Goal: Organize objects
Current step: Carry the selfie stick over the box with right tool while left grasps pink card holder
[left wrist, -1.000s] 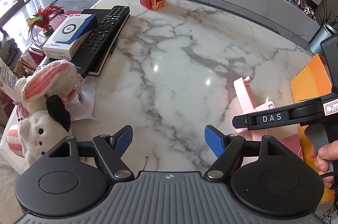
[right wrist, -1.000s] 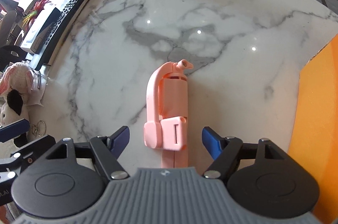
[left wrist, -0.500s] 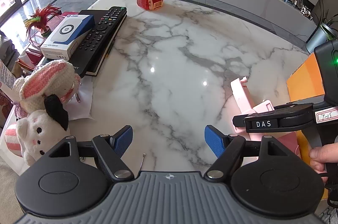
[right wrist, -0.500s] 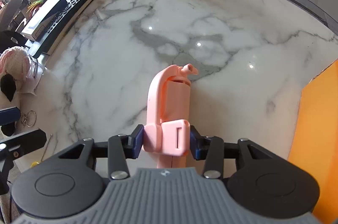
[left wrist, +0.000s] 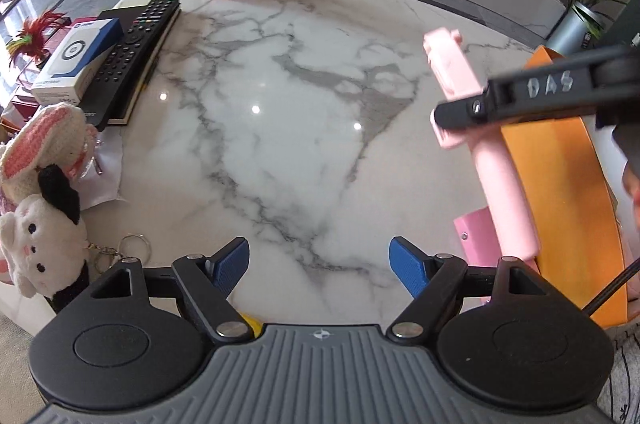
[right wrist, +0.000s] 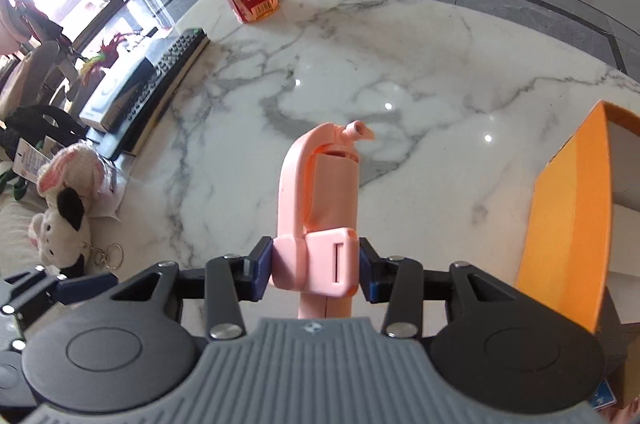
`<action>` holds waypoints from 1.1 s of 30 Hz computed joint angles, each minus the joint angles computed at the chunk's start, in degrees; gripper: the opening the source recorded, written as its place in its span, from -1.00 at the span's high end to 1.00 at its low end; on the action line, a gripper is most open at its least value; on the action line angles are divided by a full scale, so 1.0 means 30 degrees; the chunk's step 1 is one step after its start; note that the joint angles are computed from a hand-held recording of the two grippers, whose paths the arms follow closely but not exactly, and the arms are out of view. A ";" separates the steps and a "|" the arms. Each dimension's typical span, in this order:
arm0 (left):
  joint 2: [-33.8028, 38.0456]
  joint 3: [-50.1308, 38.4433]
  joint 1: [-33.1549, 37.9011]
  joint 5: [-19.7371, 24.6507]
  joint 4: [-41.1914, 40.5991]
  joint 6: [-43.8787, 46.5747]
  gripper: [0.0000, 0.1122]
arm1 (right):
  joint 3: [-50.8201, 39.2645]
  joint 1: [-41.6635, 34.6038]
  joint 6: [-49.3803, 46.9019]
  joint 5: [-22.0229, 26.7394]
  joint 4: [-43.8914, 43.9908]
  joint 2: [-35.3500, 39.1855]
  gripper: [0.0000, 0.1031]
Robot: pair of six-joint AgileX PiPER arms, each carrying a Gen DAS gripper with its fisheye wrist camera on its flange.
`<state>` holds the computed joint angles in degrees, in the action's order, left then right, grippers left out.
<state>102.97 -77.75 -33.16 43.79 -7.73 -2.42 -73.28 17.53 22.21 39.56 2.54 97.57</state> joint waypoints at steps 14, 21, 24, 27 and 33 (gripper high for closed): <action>0.3039 -0.2653 -0.4201 0.0376 -0.3689 1.3672 -0.66 | 0.1769 -0.4604 -0.4359 0.2878 0.1390 -0.6052 0.12; 0.6060 -0.6946 -0.4400 0.4017 -0.2672 0.5958 -0.66 | 0.2677 -0.7231 -0.7313 0.3362 0.4782 -0.7248 0.12; 0.7480 -0.9155 -0.3855 0.6149 -0.3632 0.2422 -0.64 | 0.2273 -0.7707 -0.8075 0.3919 0.5216 -0.7467 0.12; 0.7842 -0.9792 -0.4486 0.6378 -0.2255 -0.0572 -0.63 | 0.1805 -0.7853 -0.8490 0.4368 0.5281 -0.7555 0.13; 0.7659 -0.9328 -0.5068 0.5591 -0.0698 -0.4756 -0.55 | 0.1709 -0.8692 -0.9606 0.5000 0.6129 -0.8055 0.13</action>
